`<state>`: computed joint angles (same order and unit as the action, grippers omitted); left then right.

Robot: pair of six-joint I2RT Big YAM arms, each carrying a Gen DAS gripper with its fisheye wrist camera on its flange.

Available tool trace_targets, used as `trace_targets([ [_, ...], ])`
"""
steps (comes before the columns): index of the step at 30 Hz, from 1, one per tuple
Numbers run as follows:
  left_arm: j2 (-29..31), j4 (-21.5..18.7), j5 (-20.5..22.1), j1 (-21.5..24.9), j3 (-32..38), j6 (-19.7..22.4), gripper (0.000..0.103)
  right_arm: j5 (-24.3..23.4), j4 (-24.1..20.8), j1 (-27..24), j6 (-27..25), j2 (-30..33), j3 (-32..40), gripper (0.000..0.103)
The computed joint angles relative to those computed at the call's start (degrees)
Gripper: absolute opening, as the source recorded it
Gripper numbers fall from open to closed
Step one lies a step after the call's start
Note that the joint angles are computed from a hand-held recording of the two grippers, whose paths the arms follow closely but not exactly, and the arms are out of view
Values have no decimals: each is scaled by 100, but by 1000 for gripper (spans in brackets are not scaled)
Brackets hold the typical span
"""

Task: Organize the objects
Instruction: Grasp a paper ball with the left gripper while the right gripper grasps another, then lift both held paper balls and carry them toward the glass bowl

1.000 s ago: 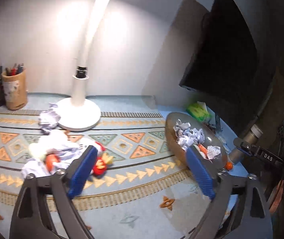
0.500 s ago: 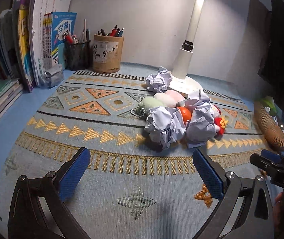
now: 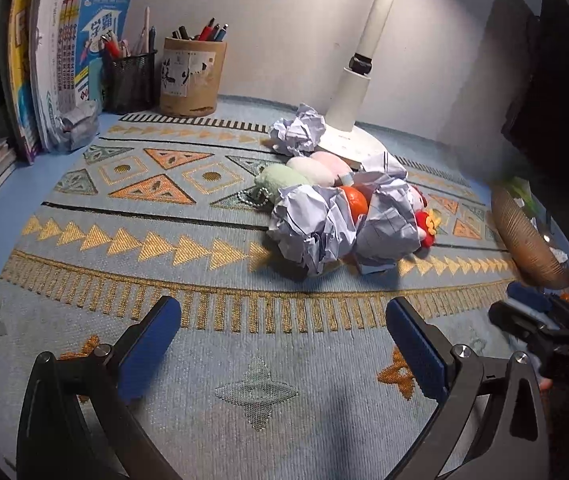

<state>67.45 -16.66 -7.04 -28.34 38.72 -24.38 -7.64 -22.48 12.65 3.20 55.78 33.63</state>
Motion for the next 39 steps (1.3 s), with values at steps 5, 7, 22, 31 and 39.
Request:
trace_targets([
  [5,-86,-521,-943,-287,247,1140,102,-400,-531,205,-51,-119,563,88],
  [7,3,-450,-505,-52,383,1269,102,-846,-598,256,170,281,856,88],
  [22,1229,-188,513,319,1143,1991,55,-898,-364,645,1022,2297,1810,73],
  [31,173,172,479,172,401,1635,30,-1166,-259,364,733,1238,1163,47],
  [39,-557,229,1382,-321,-158,1173,33,-555,-1242,-279,-241,-654,265,49],
])
